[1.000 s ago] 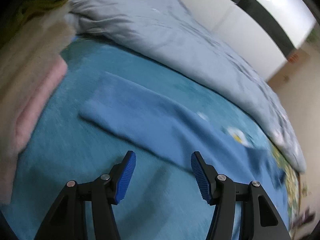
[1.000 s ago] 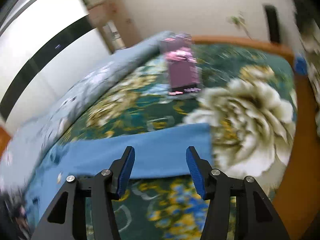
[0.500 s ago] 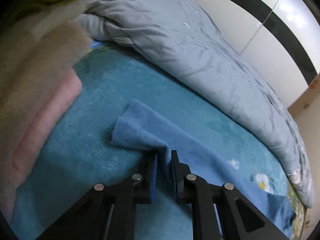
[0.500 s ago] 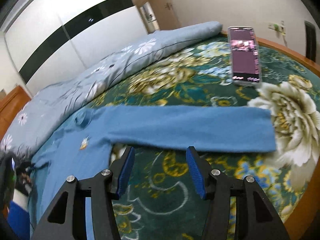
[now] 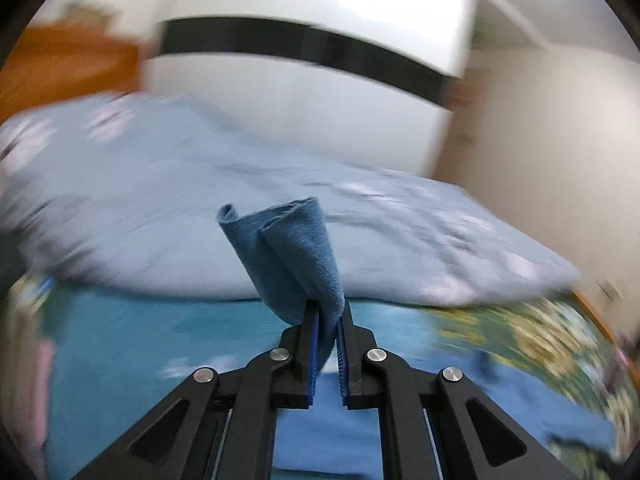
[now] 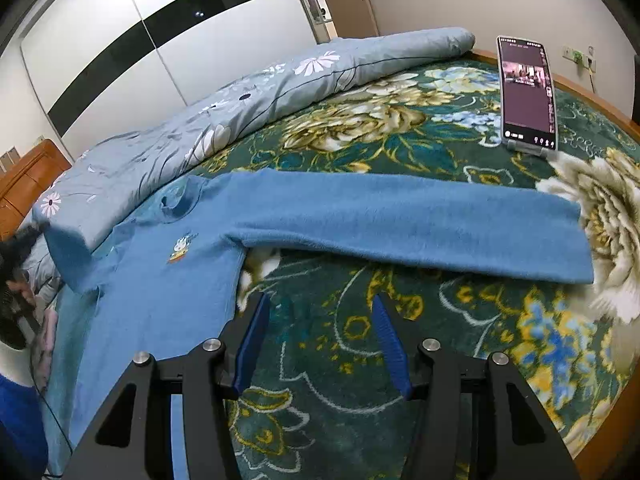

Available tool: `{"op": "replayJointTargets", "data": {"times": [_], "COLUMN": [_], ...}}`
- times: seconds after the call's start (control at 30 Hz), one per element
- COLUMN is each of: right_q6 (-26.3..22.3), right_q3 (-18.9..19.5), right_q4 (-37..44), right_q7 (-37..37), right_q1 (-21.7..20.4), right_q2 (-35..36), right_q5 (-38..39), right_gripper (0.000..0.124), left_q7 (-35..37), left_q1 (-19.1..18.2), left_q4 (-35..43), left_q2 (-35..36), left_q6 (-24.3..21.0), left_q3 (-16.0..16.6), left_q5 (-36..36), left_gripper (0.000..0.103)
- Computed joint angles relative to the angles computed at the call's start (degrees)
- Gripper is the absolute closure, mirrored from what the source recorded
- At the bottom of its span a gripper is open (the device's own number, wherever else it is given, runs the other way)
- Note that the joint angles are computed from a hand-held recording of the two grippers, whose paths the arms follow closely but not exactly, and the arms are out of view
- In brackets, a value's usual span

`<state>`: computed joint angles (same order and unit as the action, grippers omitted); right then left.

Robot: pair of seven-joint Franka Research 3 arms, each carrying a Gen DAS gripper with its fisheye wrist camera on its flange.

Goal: Fold clothes

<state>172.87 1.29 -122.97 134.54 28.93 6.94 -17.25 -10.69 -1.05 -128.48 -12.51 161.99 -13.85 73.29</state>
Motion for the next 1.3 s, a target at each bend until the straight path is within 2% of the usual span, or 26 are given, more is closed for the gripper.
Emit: {"op": "replayJointTargets", "data": {"times": [0.13,0.23,0.4,0.53,0.6,0.67,0.73,0.8,0.83,0.87,0.9,0.93,0.97,1.07,1.13,1.17,1.23,1.3], "right_q6": [0.4,1.2,1.8,1.6,1.2,1.2,1.4,1.2,1.2,1.3,1.7,2.0,2.3,2.4,0.6,-0.6,-3.5,-6.7], "right_q3": [1.1,0.9,1.4,1.7,2.1,2.3,2.2,2.2,2.7,3.1,4.5,5.7,7.6,18.2,20.5,20.9,21.0,19.5], "right_q4": [-0.6,-1.7,-3.6,-4.4,-4.1,-3.6,-2.9,-1.8,-0.9,-0.1,1.0,2.2,3.5,9.9,15.5,18.7,25.4,30.6], "right_q7": [-1.8,-2.0,-2.8,-3.5,-4.4,-5.0,-5.6,-6.6,-8.0,-9.3,-12.0,-14.9,-18.3,-33.0,-36.8,-37.9,-39.3,-38.5], "right_q1": [-0.3,0.0,-0.3,-0.4,-0.5,-0.4,-0.1,0.1,-0.2,-0.4,-1.3,-2.2,-3.4,-11.3,-12.5,-12.4,-11.6,-9.9], "right_q2": [0.2,-0.2,-0.8,-1.0,-0.7,-0.4,0.1,0.7,1.2,1.7,2.4,3.1,4.0,8.7,13.0,15.4,20.1,23.8], "right_q5": [3.1,4.0,6.8,7.9,8.9,9.4,9.5,10.0,11.1,12.4,15.1,17.9,21.4,35.9,39.7,40.9,42.7,43.8], "right_gripper": [0.069,0.069,0.069,0.069,0.069,0.069,0.069,0.069,0.069,0.069,0.069,0.069,0.069,0.069,0.069,0.069,0.069,0.069], "left_q7": [7.4,17.7,34.6,41.3,44.5,47.1,49.7,51.6,52.3,52.1,49.0,42.6,37.0,30.2,27.5,26.6,25.9,24.2], "left_q1": [-4.2,-8.3,-12.7,-14.0,-14.0,-13.2,-12.3,-11.5,-11.2,-12.2,-13.3,-16.2,-17.5,-16.2,-14.9,-14.3,-12.8,-11.5], "left_q4": [8.5,15.4,25.9,29.6,30.2,27.8,24.2,19.0,16.4,13.9,11.5,9.0,7.0,3.1,0.7,-0.4,-2.4,-3.7], "left_q2": [9.1,17.5,30.1,35.1,36.3,35.3,32.8,28.6,26.3,24.0,21.5,18.4,16.0,12.1,9.9,9.2,9.0,9.0], "left_q6": [3.7,4.7,-0.8,-2.5,-3.2,-0.8,2.1,5.8,7.7,9.2,9.9,9.0,7.0,-2.6,-9.1,-11.0,-8.5,-6.3], "left_q3": [-1.6,-1.8,-4.6,-5.4,-6.0,-6.7,-7.1,-7.0,-6.7,-5.0,-2.8,1.3,3.5,2.9,1.7,1.2,1.4,1.5], "left_q5": [-1.9,-10.0,-24.4,-32.5,-36.6,-40.5,-43.6,-46.1,-47.2,-47.5,-44.5,-37.5,-31.3,-24.6,-22.2,-21.9,-24.3,-25.4], "left_gripper": [0.094,0.094,0.094,0.093,0.087,0.072,0.052,0.047,0.042,0.036,0.034,0.029,0.027,0.025,0.025,0.025,0.025,0.025]}}
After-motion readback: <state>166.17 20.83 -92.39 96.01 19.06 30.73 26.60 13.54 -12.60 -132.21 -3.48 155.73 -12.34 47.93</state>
